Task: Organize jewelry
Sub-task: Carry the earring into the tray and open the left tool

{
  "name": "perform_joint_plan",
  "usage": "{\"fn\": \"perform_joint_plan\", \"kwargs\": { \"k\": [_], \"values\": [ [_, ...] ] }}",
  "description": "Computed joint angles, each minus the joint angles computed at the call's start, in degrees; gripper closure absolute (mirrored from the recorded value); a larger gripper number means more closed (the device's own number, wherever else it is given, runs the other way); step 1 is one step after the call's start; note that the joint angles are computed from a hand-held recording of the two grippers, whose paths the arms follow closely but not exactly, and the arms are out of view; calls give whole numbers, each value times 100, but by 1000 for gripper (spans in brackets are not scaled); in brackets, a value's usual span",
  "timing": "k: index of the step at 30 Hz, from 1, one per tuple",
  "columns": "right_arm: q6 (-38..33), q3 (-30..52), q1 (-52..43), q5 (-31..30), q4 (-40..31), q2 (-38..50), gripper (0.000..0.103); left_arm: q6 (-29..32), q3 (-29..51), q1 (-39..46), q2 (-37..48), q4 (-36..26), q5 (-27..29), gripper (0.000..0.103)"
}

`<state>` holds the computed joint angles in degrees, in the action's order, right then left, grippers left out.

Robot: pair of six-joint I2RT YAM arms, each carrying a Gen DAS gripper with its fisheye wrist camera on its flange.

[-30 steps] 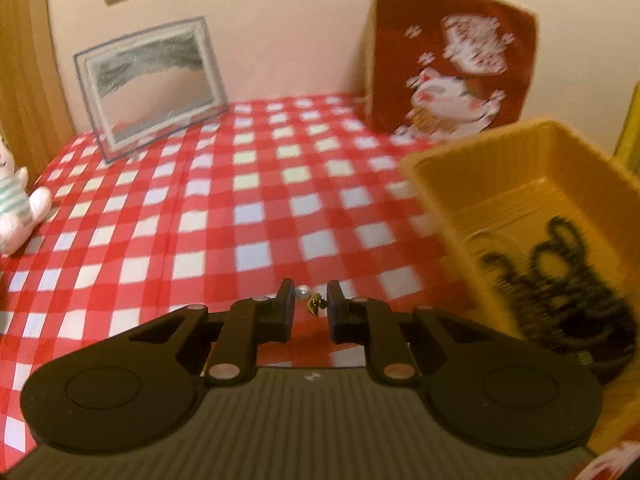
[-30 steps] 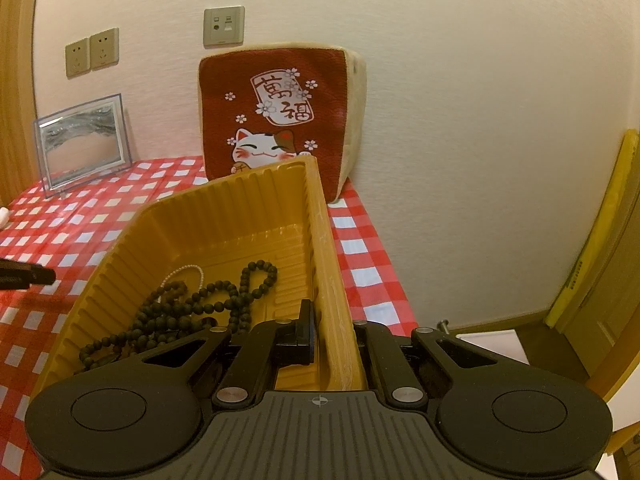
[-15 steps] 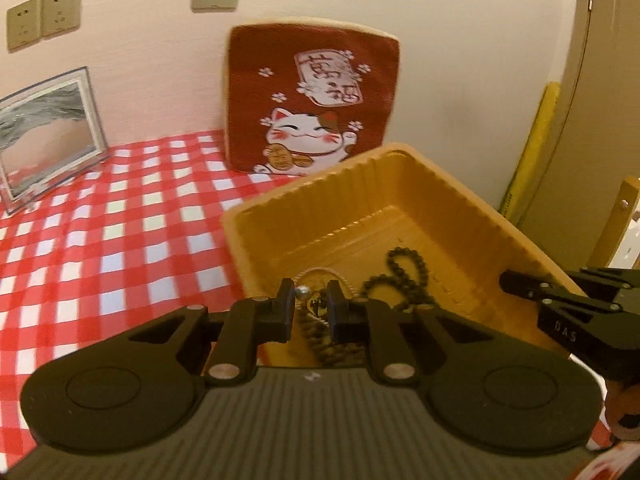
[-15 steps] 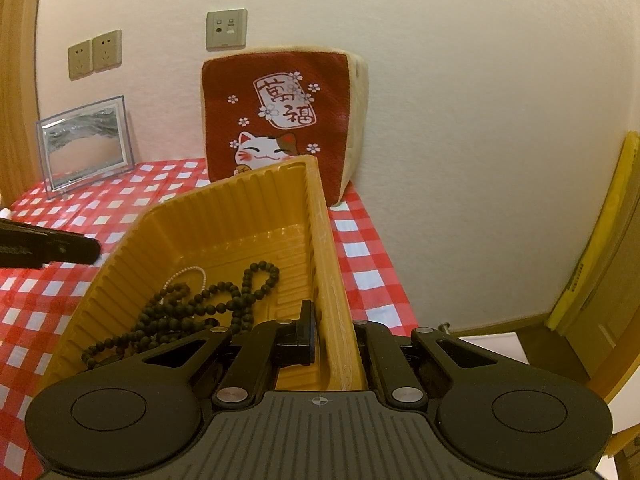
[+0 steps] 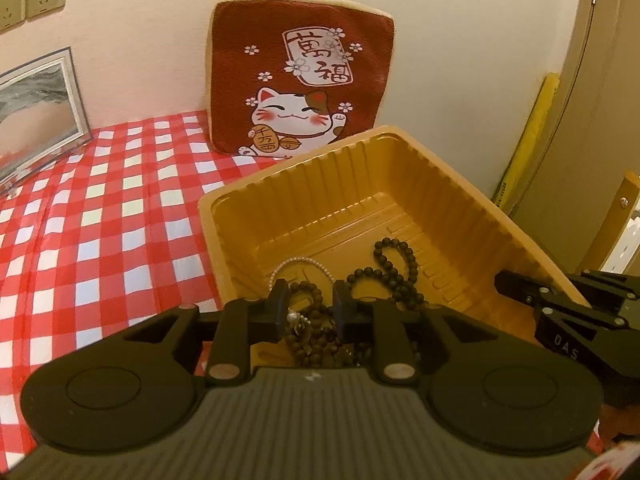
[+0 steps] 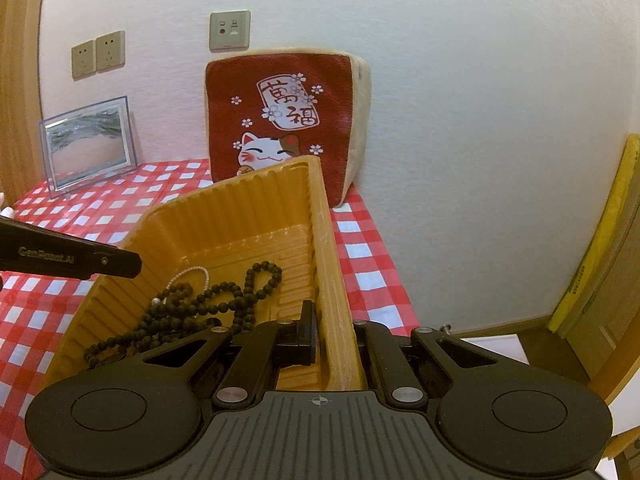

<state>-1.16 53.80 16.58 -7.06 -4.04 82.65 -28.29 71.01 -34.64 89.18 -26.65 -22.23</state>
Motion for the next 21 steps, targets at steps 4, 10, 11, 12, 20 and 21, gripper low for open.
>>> {"fn": "perform_joint_plan", "kwargs": {
  "k": [4, 10, 11, 12, 20, 21],
  "values": [
    [37, 9, -14, -23, -30, 1, 98, -266, -75, -47, -210, -203, -84, 81],
    [27, -2, -29, -57, -4, 1, 98, -704, -257, -130, -609, -577, -296, 77],
    [28, -12, -28, -54, 6, -5, 98, -775, -297, -142, -680, -633, -331, 77],
    [28, -12, -28, -54, 6, -5, 98, -836, -340, -157, -753, -681, -368, 77],
    [198, -56, 55, 156, 53, -3, 98, -1199, -633, -172, -1235, -1158, -591, 76],
    [261, -71, 76, 204, 78, -4, 98, -1241, -664, -172, -1292, -1211, -620, 76]
  ]
}}
